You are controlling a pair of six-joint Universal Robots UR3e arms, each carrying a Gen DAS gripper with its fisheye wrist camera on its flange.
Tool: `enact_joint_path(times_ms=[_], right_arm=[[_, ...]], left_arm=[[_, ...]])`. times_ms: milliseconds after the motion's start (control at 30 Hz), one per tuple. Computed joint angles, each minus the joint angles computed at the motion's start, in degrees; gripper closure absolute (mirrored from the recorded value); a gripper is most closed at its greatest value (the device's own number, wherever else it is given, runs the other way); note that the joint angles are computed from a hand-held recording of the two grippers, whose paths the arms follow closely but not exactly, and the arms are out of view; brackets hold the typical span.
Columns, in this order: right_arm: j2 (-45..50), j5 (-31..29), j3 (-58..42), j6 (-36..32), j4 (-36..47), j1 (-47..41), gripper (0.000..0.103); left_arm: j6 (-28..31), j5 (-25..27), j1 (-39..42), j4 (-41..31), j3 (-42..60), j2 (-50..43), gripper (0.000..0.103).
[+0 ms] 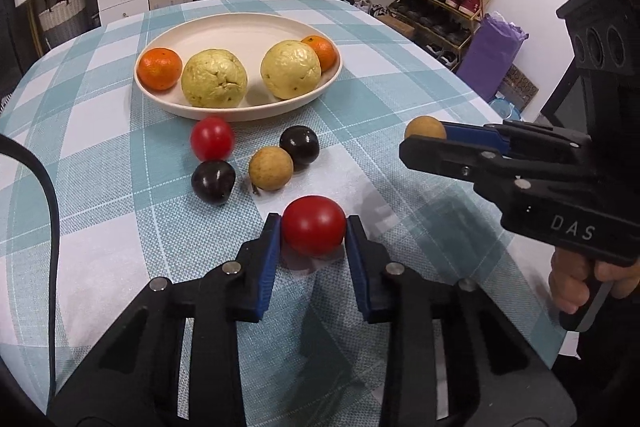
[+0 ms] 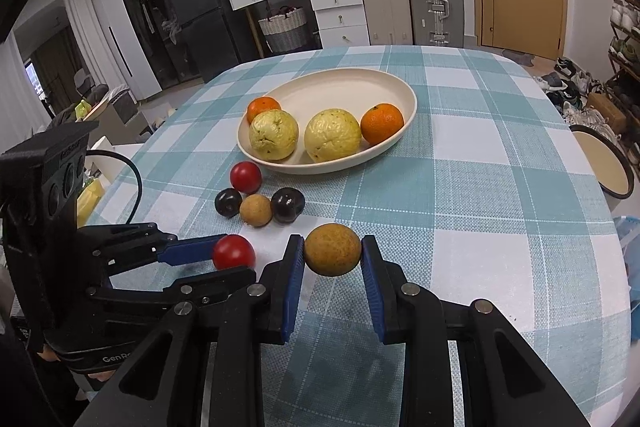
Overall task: Organize fruits
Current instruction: 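Lift the brown fruit with the right tool while the left tool grasps a red tomato, then carry the brown fruit and red tomato over the plate with both tools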
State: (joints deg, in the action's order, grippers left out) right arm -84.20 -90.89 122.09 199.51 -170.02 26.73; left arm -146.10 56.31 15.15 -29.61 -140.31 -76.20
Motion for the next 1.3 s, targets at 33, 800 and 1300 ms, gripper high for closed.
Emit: enact_joint_path(times_ms=[33, 800, 1300], right_arm=[[-0.06, -0.24, -0.16, 0.04, 0.04, 0.11, 0.074], [6.69, -2.32, -8.75, 3.98, -3.12, -1.27, 0.074], [11.51, 0.27, -13.40, 3.01, -1.38, -4.98, 0.074]], left_arm=[[-0.12, -0.29, 0.46, -0.14, 0.01, 0.51, 0.074], [-0.48, -6.80, 11.95, -2.45, 4.57, 1.19, 0.074], [-6.30, -3.47, 8.70, 6.96, 11.81, -10.62, 0.074]])
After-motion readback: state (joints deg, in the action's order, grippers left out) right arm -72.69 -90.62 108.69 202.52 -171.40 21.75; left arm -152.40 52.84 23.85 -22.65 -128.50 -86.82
